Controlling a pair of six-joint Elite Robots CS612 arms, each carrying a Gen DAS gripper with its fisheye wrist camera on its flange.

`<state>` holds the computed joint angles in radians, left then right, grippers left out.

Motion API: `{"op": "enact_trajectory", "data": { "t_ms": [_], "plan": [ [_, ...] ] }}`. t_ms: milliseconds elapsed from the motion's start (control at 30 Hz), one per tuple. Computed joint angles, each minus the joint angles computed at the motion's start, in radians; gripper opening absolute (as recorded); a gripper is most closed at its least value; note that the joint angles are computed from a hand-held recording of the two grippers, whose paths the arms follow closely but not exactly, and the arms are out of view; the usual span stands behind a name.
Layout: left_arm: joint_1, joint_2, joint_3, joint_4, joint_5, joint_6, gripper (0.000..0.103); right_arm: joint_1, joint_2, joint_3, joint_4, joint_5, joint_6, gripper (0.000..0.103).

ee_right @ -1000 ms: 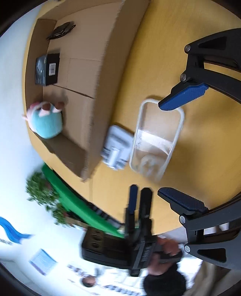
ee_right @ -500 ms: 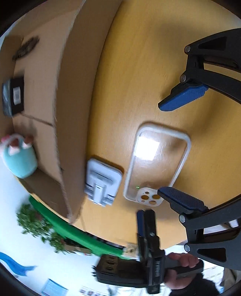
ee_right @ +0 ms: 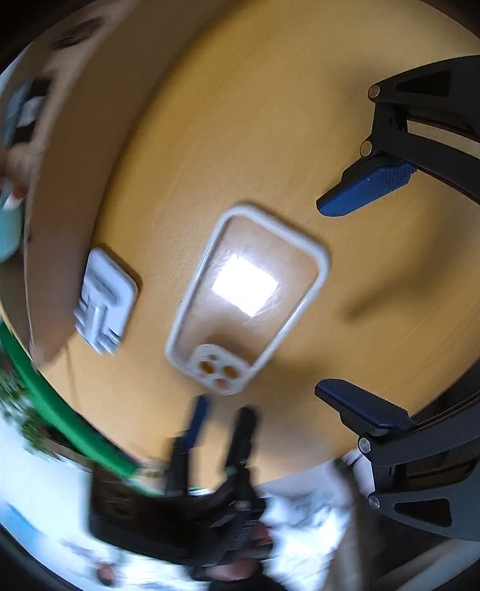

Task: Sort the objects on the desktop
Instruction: 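Close the left gripper on the clear phone case rim and lift it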

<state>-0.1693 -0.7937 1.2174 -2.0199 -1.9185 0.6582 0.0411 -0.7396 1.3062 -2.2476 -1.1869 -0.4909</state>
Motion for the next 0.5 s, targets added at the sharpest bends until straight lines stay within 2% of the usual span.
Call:
{"op": "enact_trajectory", "data": {
  "t_ms": [133,200,267,400,500],
  "plan": [
    [-0.035,-0.008,0.029,-0.115,0.119,0.234,0.069,0.03,0.009,-0.026,-0.05,-0.13,-0.325,0.095],
    [-0.05,-0.005,0.031,-0.13,0.144,0.35,0.069,0.039,0.029,-0.061,-0.03,-0.157,-0.44,0.095],
    [-0.059,0.002,0.026,-0.13,0.156,0.437,0.07,0.042,0.054,-0.104,0.019,-0.153,-0.518,0.095],
    [-0.062,0.037,-0.052,0.009,0.131,0.504,0.071,0.041,0.109,-0.207,0.196,-0.134,-0.585,0.094],
    [-0.063,0.049,-0.081,0.067,0.128,0.545,0.071,0.039,0.109,-0.195,0.158,-0.122,-0.626,0.089]
  ]
}}
